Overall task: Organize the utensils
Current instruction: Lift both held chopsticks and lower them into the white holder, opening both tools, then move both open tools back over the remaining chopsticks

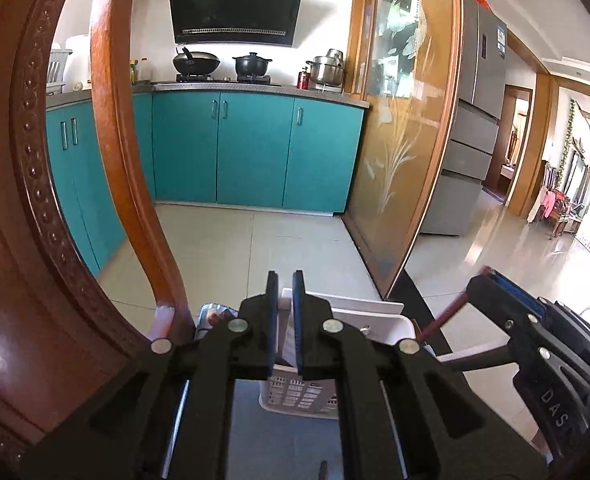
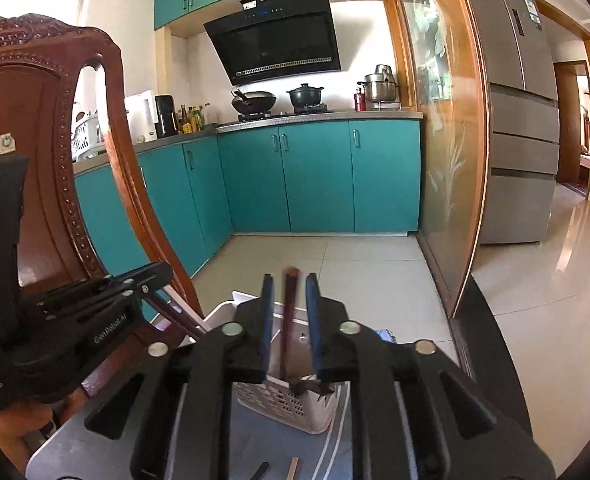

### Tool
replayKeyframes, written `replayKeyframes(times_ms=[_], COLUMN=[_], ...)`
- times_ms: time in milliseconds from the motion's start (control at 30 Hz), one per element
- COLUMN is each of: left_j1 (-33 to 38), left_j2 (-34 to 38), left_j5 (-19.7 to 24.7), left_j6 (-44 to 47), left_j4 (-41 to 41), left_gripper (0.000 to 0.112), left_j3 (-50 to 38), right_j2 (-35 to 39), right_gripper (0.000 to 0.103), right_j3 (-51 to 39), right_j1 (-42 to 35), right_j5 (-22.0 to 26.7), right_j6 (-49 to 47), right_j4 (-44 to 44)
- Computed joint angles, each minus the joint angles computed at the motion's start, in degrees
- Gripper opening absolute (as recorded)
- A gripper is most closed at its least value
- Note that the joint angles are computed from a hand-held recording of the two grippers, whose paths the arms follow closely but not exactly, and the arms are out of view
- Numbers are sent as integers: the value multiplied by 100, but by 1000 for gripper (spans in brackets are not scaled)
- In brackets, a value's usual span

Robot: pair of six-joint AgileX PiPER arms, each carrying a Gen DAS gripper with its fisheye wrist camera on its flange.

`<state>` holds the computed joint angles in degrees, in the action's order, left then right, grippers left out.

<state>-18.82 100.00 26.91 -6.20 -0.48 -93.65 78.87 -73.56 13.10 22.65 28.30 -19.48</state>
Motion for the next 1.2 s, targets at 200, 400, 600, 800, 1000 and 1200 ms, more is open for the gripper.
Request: replayKeyframes(times_ms=[200,400,600,800,1000,1200], left_j1=[-15,-70,-30,245,326,372], left_j2=[-478,-853,-1295,-984,-1128,-1246], left_j5=[-222,-399,-560,-170,-117,-93], left_j6=[246,372,338,936,979,1204], left_j4=[-51,21,227,-632,-640,-860], left_gripper=[16,30,40,40,40,40], left_j3=[612,1201,2461,2956,3392,3744], right_j2=[-674,-1630,-1862,-55,1071,1052], right_gripper=[29,31,32,32,32,9], right_j3=[545,1417,2716,2515,1866,1814], right_j1=[228,407,402,521,797,1006], right_j5=[-241,-213,-115,497,660,841], right_j6=[819,937,295,-355,-102,390], right_j4=[-883,-859,263,1206,938,481])
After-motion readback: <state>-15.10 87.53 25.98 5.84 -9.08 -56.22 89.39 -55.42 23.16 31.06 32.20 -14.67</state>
